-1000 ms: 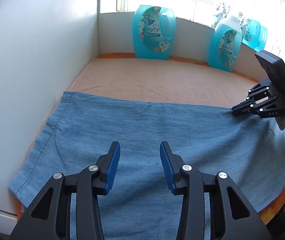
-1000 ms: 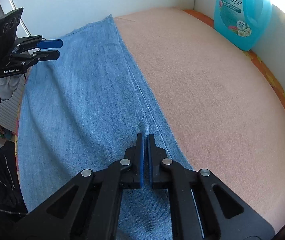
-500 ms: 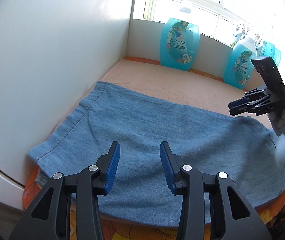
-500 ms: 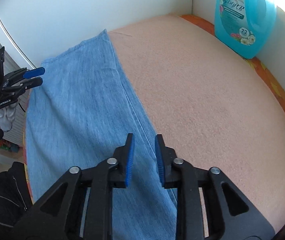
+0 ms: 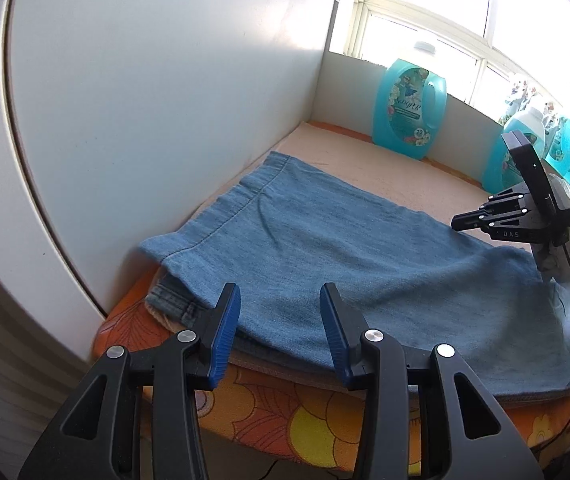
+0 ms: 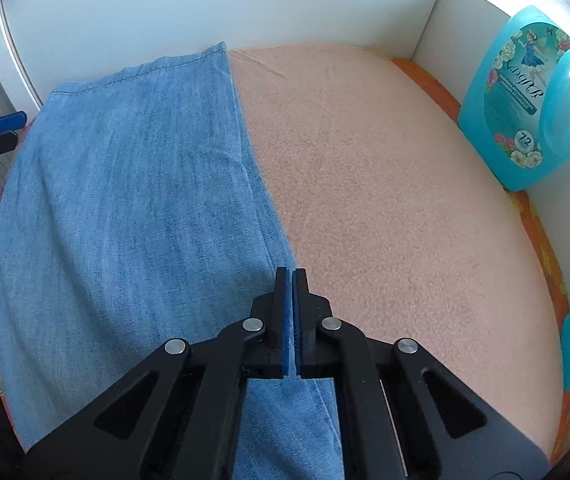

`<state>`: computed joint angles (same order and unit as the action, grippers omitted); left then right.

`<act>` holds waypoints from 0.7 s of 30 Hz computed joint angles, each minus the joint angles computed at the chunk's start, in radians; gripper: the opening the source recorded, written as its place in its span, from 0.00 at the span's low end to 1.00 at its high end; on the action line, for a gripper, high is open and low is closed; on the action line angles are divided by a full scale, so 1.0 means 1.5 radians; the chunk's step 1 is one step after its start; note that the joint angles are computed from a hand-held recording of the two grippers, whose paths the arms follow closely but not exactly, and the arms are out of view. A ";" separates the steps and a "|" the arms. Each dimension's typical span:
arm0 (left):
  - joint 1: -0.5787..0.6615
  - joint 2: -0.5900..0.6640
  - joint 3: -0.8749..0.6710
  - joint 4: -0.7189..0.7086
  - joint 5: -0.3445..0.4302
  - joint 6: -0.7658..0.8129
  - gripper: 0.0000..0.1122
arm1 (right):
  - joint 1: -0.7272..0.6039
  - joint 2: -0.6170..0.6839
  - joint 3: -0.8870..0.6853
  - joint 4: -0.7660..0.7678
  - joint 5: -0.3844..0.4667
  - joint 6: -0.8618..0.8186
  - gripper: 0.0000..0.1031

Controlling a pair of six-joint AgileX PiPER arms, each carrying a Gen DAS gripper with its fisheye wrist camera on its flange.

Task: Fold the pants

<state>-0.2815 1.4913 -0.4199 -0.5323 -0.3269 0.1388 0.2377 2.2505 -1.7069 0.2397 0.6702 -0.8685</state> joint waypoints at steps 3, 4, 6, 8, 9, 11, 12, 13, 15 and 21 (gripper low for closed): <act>0.028 0.000 0.015 0.004 -0.010 -0.033 0.35 | 0.002 0.020 -0.055 0.011 0.051 0.016 0.02; 0.040 0.003 0.017 0.024 -0.007 -0.058 0.35 | 0.001 0.029 -0.082 0.028 0.075 0.019 0.03; 0.064 0.012 0.019 0.063 -0.008 -0.107 0.37 | 0.004 0.041 -0.120 0.057 0.098 0.029 0.12; 0.086 0.022 0.017 0.112 -0.005 -0.161 0.41 | 0.007 0.045 -0.138 0.095 0.111 0.027 0.26; 0.093 0.025 0.017 0.120 -0.005 -0.172 0.41 | 0.006 0.047 -0.145 0.126 0.127 0.017 0.26; 0.104 0.022 0.029 0.140 -0.017 -0.197 0.41 | 0.016 0.035 -0.131 0.169 0.136 -0.001 0.26; 0.116 0.023 0.034 0.182 -0.024 -0.240 0.41 | 0.026 0.027 -0.118 0.189 0.135 -0.016 0.26; 0.125 0.022 0.043 0.217 -0.034 -0.275 0.41 | 0.037 0.021 -0.109 0.209 0.138 -0.030 0.27; 0.128 0.009 0.061 0.220 -0.038 -0.282 0.41 | 0.066 0.010 -0.094 0.232 0.141 -0.043 0.28; 0.130 -0.049 0.113 0.147 -0.040 -0.197 0.41 | 0.160 -0.040 0.020 0.285 0.110 -0.131 0.37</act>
